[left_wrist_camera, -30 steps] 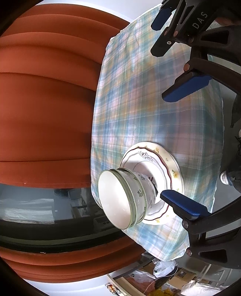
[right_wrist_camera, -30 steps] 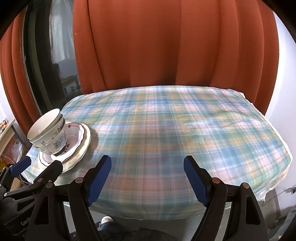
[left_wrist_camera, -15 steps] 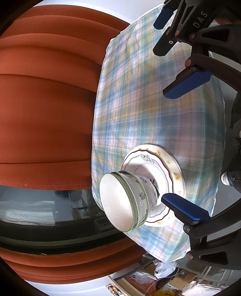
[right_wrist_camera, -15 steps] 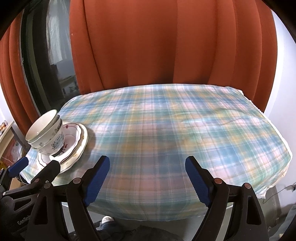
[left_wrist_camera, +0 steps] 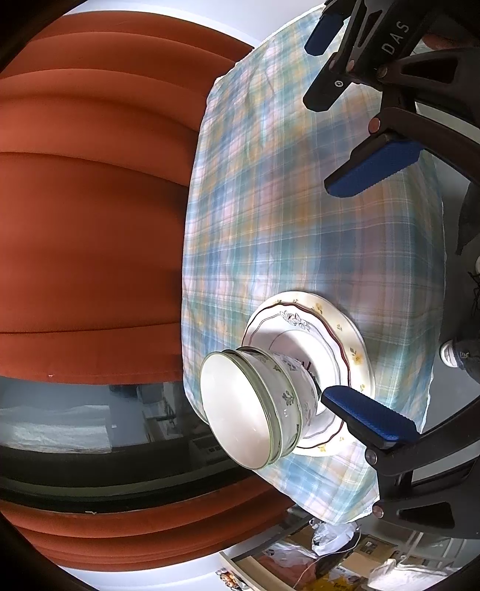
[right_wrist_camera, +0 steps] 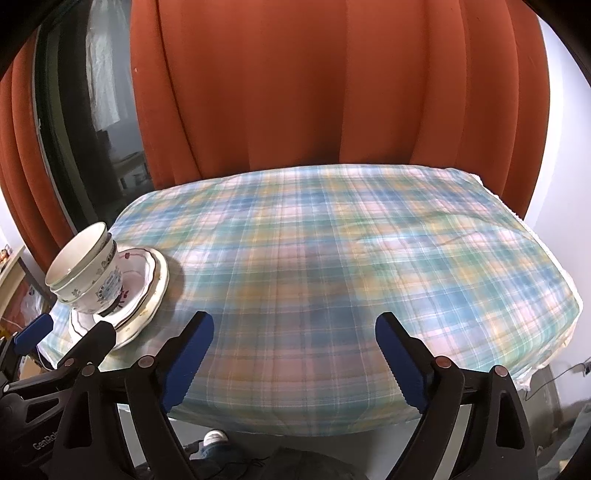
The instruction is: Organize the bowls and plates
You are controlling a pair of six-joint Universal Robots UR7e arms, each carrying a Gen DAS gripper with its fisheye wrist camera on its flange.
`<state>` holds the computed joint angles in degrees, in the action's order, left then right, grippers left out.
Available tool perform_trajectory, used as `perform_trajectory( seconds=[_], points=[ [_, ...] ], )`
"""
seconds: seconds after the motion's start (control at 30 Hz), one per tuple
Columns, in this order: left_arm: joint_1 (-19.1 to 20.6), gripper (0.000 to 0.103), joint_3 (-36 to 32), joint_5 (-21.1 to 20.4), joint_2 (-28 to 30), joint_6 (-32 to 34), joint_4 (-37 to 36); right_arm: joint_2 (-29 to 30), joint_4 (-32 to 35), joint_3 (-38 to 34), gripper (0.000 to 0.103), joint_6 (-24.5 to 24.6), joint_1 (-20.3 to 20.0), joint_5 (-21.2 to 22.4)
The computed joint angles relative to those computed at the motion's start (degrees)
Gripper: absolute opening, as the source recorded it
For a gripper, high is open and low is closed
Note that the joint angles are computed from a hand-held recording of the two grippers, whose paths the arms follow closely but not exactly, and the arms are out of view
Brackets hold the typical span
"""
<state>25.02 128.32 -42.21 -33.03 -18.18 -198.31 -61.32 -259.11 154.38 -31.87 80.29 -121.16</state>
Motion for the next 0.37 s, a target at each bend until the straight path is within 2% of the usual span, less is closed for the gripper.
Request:
perform_trajectory(
  seconds=[0.37],
  points=[
    [0.5, 0.103, -1.3, 0.2, 0.4, 0.6, 1.2, -1.9, 2.3, -0.4, 0.094, 0.2, -1.7, 1.3]
  ],
)
